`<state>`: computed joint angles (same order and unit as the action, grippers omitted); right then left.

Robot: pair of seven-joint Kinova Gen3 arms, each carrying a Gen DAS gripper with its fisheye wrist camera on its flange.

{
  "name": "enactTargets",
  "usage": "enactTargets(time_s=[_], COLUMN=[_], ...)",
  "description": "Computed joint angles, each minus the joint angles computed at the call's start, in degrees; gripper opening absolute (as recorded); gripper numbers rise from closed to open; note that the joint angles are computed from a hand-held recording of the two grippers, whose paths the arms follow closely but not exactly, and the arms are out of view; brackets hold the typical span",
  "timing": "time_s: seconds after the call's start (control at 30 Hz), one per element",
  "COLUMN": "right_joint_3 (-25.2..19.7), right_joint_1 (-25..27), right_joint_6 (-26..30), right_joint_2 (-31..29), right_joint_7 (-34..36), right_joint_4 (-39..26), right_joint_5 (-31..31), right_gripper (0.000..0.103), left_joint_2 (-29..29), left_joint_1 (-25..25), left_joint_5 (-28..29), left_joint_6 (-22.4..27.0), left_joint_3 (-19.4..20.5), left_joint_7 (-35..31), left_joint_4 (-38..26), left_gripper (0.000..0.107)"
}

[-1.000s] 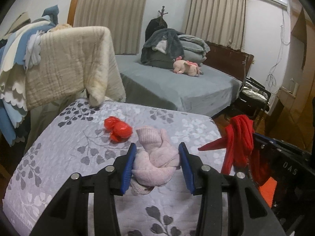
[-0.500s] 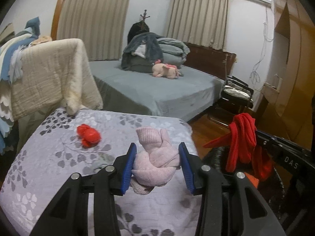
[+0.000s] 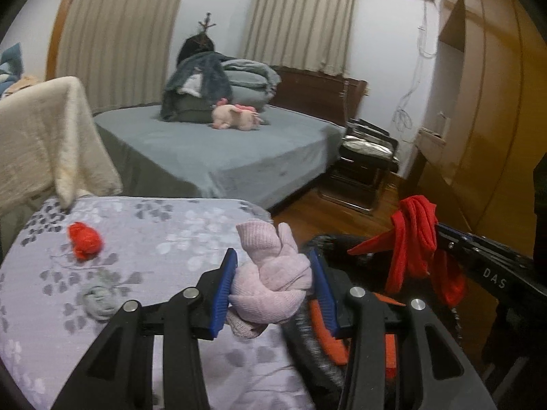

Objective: Collect trash
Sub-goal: 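Carry the pink cloth and red glove over the bin with both grippers, then open both grippers to drop the pink cloth and red glove into the bin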

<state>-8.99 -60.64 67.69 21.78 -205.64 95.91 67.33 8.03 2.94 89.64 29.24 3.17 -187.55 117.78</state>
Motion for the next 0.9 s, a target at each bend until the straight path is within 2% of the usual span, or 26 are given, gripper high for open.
enactTargets(time_s=[0.37,0.73,0.9], right_joint_3=[-1.9,-2.8,-2.7], right_joint_1=[0.8,3.2,4.1], right_joint_6=[3.3,0.8,-0.9], right_joint_2=[-2.7,-3.1,-2.8], right_joint_7=[-5.5,-9.0,-9.1], right_joint_4=[6.4,11.7,12.8], right_joint_5=[-2.6,-5.6,-6.6], right_gripper=[0.008,0.009,0.013], left_joint_2=[3.0,8.6,10.3], left_joint_1=[6.3,11.8,12.4], left_joint_5=[2.1,2.9,0.0], left_joint_6=[-0.9,-4.2,-4.5], left_joint_3=[3.0,4.3,4.8], left_joint_7=[-2.2,-3.0,-0.1], left_joint_4=[-1.1,-4.3,-5.8], left_gripper=[0.043,0.043,0.044])
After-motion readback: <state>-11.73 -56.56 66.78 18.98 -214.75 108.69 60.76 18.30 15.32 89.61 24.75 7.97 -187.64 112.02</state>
